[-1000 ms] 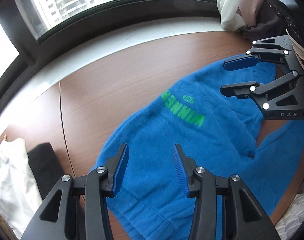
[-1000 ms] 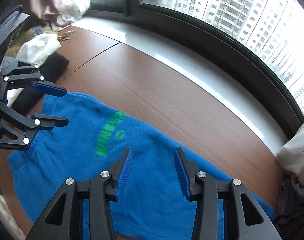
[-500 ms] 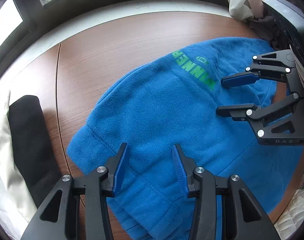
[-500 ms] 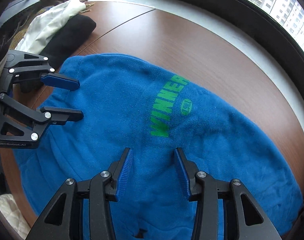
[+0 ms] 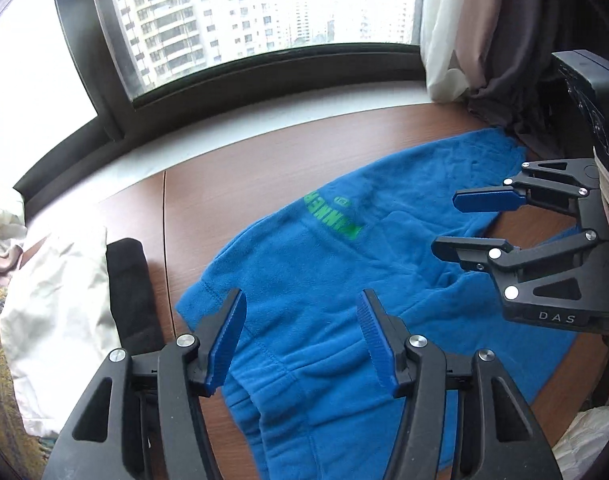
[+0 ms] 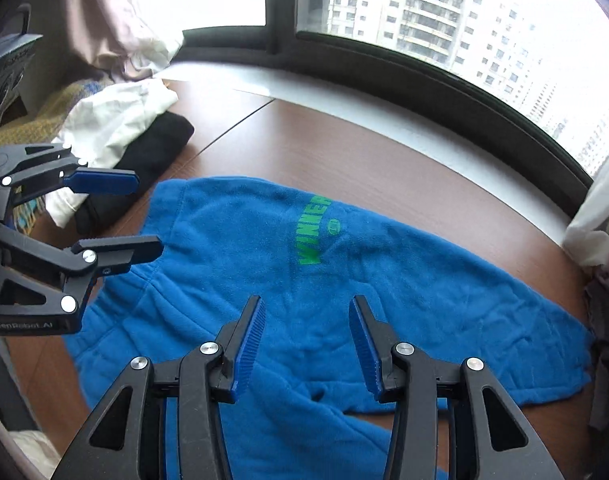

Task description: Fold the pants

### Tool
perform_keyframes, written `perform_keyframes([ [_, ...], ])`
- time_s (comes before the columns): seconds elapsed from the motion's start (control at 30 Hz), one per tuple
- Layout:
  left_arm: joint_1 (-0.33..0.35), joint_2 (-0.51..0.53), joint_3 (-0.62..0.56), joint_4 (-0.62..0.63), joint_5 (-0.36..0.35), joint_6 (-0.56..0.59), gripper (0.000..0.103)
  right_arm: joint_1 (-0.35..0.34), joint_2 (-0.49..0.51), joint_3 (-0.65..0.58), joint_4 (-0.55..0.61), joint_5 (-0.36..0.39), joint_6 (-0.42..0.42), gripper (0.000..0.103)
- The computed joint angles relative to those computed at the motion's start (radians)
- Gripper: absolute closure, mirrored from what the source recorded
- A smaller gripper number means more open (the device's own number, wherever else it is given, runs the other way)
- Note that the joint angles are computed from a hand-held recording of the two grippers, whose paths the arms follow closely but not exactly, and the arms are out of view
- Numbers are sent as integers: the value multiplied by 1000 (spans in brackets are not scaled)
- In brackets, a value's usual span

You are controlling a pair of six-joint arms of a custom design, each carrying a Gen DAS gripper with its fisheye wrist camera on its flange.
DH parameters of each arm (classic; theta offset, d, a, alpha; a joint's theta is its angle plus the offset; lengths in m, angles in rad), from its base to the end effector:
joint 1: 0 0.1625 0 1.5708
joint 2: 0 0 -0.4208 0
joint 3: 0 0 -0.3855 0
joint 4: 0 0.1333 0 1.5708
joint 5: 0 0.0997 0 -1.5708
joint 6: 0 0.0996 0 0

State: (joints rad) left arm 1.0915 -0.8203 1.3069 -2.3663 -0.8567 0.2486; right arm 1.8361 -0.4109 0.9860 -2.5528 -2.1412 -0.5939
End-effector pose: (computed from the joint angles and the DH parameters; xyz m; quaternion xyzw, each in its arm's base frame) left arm -0.1677 -0.7531 0.2486 0.2793 0.8843 -0.1829 0.3265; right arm 0.2954 -0.7840 0.0834 0.3398 -0.8781 0.1462 0.3036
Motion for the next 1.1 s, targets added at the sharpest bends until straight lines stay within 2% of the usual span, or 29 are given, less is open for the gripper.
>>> perform_keyframes([
  [0.17, -54, -34, 105, -116, -12, 43, 44, 17, -121, 204, -181, -13, 78, 59],
  [0.3, -86, -61, 177, -176, -32, 76, 44, 26, -221, 370, -322, -58, 132, 59],
  [0.47, -114, -85, 236, -210, -77, 87, 42, 31, -295, 508, -454, -112, 199, 59],
  [0.53, -122, -89, 251, -212, -99, 75, 41, 34, -317, 554, -508, -142, 218, 50],
  [0.63, -138, -87, 278, -223, -112, 69, 41, 35, -341, 618, -597, -180, 226, 50],
  [0.87, -184, -64, 310, -197, -115, -24, 41, 5, -429, 745, -667, -186, 262, 50],
  [1.1, -241, -6, 349, -252, -73, -176, 40, -75, -549, 858, -676, -118, 257, 50],
])
